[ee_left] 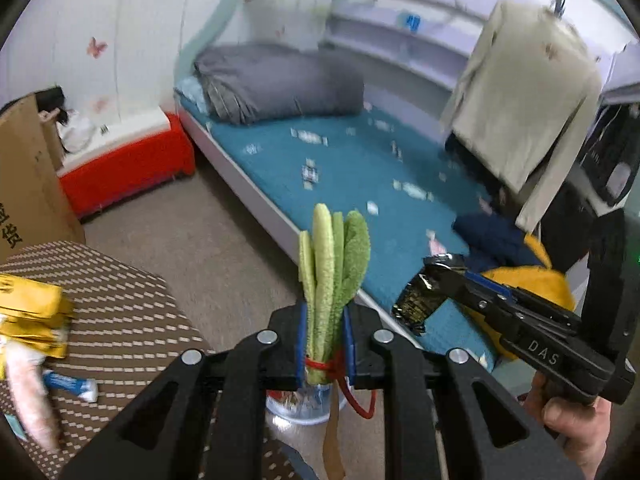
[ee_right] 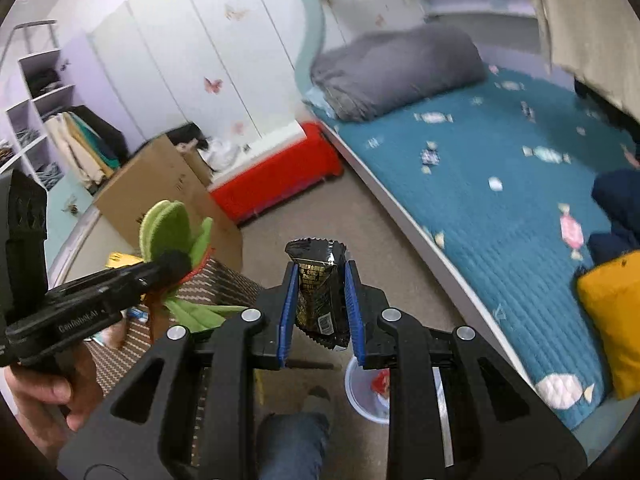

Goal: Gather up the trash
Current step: 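Carry both items toward the blue bin and open the left tool over it, then open the right tool over the blue bin to drop the dark wrapper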

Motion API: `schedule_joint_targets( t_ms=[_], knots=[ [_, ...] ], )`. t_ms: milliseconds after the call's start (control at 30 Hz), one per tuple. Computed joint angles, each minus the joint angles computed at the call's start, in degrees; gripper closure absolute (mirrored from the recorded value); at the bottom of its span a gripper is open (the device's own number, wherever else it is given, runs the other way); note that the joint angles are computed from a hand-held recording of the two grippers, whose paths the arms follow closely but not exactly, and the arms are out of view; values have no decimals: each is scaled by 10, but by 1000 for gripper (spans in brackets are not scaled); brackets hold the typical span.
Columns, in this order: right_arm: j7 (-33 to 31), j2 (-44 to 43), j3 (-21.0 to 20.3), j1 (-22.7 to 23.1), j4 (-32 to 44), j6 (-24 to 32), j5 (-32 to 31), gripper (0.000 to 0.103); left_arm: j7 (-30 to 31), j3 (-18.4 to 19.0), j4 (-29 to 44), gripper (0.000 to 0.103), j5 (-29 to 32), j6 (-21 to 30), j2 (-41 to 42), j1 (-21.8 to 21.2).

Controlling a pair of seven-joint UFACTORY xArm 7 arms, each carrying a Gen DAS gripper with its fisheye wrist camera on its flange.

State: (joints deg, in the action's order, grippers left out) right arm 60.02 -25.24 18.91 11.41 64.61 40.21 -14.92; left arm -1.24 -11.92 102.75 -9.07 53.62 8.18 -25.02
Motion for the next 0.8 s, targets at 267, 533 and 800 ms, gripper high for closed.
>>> schedule_joint_targets(
  t_ms=[267,533,800],
  knots=[
    [-13,21,-44,16,-72,-43,67,80,-12,4,92,87,57,96,114,-37],
    [-34,51,-85,39,-129,-109,163,42,-24,25,128,16,95,133,151,-61],
    [9,28,-67,26,-145,-102,173,6,-54,29,89,12,101,103,104,-42]
  ],
)
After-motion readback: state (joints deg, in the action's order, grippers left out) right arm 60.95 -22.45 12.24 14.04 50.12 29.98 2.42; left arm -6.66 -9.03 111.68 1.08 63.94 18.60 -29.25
